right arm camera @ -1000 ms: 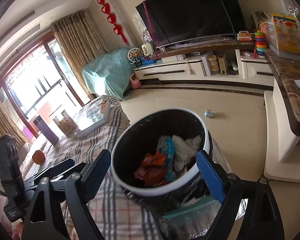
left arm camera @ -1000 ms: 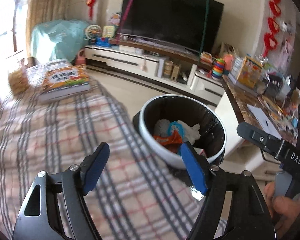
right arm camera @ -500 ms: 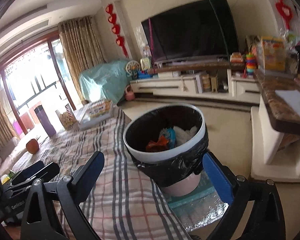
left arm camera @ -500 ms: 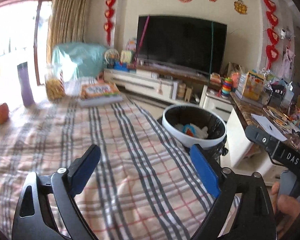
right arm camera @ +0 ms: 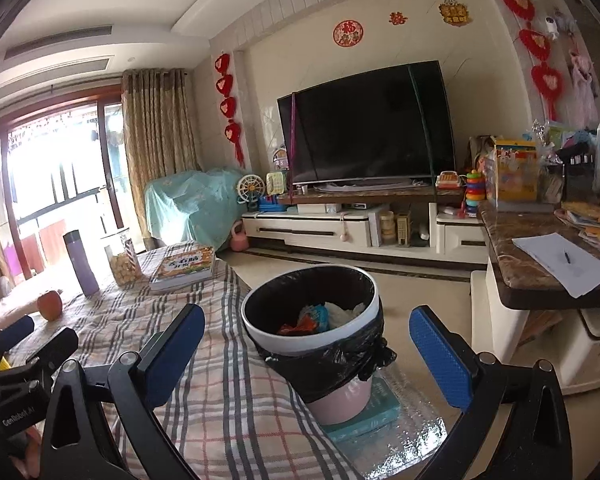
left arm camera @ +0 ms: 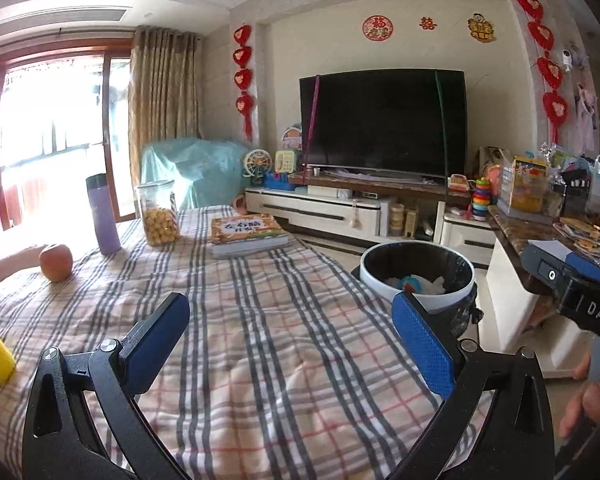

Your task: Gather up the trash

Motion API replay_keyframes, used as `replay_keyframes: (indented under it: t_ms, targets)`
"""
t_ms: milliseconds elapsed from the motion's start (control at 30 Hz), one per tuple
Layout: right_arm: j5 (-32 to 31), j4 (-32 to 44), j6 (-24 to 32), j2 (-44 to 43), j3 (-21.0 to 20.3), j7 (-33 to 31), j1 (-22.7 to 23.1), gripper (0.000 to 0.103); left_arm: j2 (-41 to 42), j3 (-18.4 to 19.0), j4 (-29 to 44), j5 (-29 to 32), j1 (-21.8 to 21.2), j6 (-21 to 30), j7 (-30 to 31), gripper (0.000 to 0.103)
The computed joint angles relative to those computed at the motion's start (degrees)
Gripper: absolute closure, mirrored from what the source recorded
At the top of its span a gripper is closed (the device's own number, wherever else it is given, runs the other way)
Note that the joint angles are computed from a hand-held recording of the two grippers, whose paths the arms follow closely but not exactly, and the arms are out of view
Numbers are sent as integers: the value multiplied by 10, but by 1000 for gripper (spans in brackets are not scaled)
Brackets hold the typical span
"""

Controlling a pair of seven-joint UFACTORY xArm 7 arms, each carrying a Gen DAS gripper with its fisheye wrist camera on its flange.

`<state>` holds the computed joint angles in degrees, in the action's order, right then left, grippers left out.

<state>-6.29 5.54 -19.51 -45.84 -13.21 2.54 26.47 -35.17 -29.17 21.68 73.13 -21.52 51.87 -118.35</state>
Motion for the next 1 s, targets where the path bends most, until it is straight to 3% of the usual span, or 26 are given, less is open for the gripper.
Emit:
replay_keyframes:
  t_ms: [333,700,1000]
  targets:
    - [5,-12,5,0,41,2,-21,0,-17,0,-17,-8,2,-15,-12,0]
    - [-1,-13,2,1,25,0,-12,0,-16,-10,-15,-19,0,-4,-5,0]
    - [-2,-20,-3,-8,45,5,-18,0,-17,-14,-14,-26,-4,8,-10,0]
